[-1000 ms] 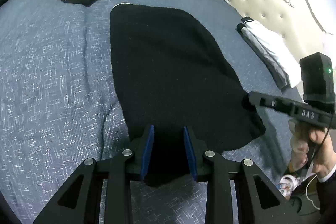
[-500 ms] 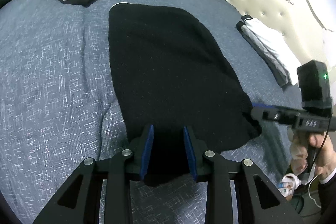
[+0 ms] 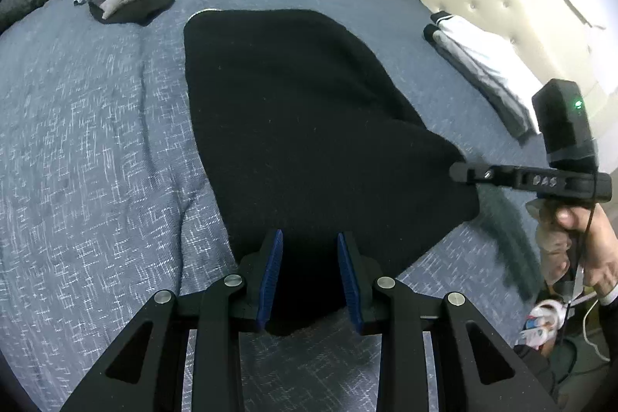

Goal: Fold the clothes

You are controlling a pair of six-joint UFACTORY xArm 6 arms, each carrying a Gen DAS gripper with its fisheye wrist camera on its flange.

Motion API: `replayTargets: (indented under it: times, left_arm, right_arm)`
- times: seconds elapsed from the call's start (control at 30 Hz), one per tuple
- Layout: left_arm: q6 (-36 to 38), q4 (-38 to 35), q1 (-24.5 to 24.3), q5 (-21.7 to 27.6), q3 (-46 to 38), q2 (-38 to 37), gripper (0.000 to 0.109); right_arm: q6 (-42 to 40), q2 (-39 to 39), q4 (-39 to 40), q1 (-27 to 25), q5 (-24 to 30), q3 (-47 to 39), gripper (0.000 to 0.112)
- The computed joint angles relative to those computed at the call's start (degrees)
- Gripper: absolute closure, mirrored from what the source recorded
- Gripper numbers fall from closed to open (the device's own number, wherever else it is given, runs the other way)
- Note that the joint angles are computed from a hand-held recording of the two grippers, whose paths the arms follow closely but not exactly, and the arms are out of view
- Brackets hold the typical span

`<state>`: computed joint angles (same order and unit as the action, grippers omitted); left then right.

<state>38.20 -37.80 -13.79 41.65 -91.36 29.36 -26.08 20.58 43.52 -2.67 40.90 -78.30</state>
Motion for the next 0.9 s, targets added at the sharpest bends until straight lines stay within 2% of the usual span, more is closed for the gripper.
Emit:
replayTargets:
  times: [0.27, 0.5, 0.53, 0.57, 0.63, 0.73, 0.9]
  left_arm:
    - [0.91, -0.7, -0.02, -1.04, 1.02, -0.39, 0.078]
    - [1.62, -3.13, 0.05, -2.47, 2.37, -0.91, 0.078]
    - [1.7, -3.38, 0.05, -2.63, 2.55, -1.01, 0.078]
    - [1.8, -3.62, 0.01, -2.86, 2.73, -1.09, 0.078]
    - [2.01, -4.09, -0.08, -3.36, 3.07, -1.21, 0.078]
    - [2.75, -5.09, -0.14, -4.03, 3.61, -1.39, 0.078]
    - [5.0, -7.86, 0.09, -4.38, 4.36, -1.64, 0.078]
  right_arm:
    - [-1.76, -0.22, 4.5, -2.07, 3.69, -0.31, 0.102]
    - [0.46, 0.55, 3.64, -1.93, 1.1, -4.71, 0.099]
    - [1.27, 1.19, 3.49, -1.95, 0.26, -5.79, 0.096]
    - [2.63, 2.13, 2.48, -1.92, -0.36, -7.31, 0.088]
    - [4.28, 4.84, 2.18, -1.91, -1.2, -11.58, 0.08]
    - [7.43, 10.58, 0.36, -1.17, -0.66, -20.26, 0.08]
    - [13.49, 22.4, -9.46, 0.25, 3.13, -37.91, 0.08]
